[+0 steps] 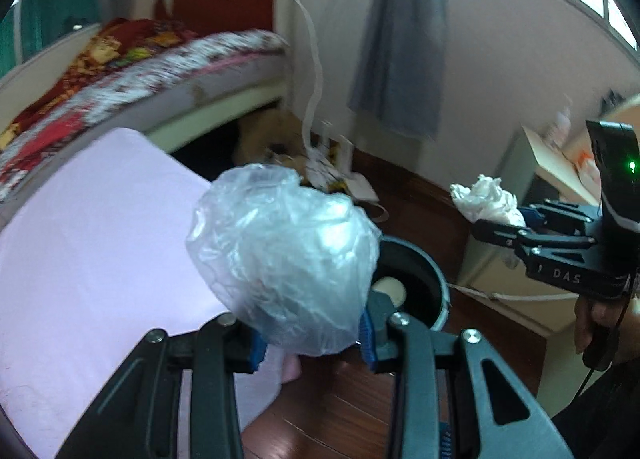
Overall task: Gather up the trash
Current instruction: 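Carry the plastic bag and tissue over the black bin with both tools, then open both tools to drop the bag and tissue into the bin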
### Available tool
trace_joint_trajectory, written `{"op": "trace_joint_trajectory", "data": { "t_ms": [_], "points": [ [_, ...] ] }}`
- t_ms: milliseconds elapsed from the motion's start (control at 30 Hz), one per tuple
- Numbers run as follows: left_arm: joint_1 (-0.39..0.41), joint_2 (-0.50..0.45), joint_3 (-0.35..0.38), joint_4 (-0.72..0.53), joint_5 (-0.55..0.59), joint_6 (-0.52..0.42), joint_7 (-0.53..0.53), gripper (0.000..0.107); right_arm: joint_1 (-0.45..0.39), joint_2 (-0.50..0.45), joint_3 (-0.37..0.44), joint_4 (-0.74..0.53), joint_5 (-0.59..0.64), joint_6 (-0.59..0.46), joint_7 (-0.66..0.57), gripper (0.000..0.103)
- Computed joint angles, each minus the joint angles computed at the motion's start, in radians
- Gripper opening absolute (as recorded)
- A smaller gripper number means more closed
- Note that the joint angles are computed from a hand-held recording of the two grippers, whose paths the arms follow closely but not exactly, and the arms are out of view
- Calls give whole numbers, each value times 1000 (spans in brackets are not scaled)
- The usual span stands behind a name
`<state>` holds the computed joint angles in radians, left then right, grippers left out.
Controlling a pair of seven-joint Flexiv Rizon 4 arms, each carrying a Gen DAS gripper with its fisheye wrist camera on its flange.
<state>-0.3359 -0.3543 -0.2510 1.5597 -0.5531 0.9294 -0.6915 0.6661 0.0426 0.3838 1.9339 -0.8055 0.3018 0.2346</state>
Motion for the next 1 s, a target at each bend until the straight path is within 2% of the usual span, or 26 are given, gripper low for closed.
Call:
{"op": "trace_joint_trajectory", "data": {
  "t_ms": [233,333,433,700,800,833,867,900,933,967,1000],
  "points": [
    [-49,-48,-1,-22,75,-87,-45,37,-20,95,34,134,117,20,43,38],
    [-73,-98,7,-69,128,-144,-95,37,-34,105,30,179,167,64,14,38],
    [-99,-178,14,-154,180,-251,-160,37,-65,104,5,253,213,185,-31,38],
    [-158,-325,34,-303,269,-336,-276,38,-143,17,-61,363,233,476,-196,38],
    [-163,-354,31,-338,276,-371,-289,43,-159,-22,-76,374,235,534,-247,39],
    [-166,-361,33,-347,279,-374,-298,61,-164,-34,-81,378,240,560,-267,39],
    [-171,-363,41,-350,287,-371,-315,74,-161,-49,-82,371,242,550,-289,41],
    [-173,-352,48,-327,291,-328,-332,94,-152,-65,-79,354,236,492,-299,55],
    [-172,-337,51,-299,293,-281,-344,102,-145,-70,-78,348,225,454,-295,86],
    [-170,-321,53,-274,296,-252,-352,102,-138,-67,-75,353,208,432,-277,98],
    [-169,-304,58,-254,304,-237,-364,102,-133,-63,-70,354,218,412,-273,103]
  ]
}}
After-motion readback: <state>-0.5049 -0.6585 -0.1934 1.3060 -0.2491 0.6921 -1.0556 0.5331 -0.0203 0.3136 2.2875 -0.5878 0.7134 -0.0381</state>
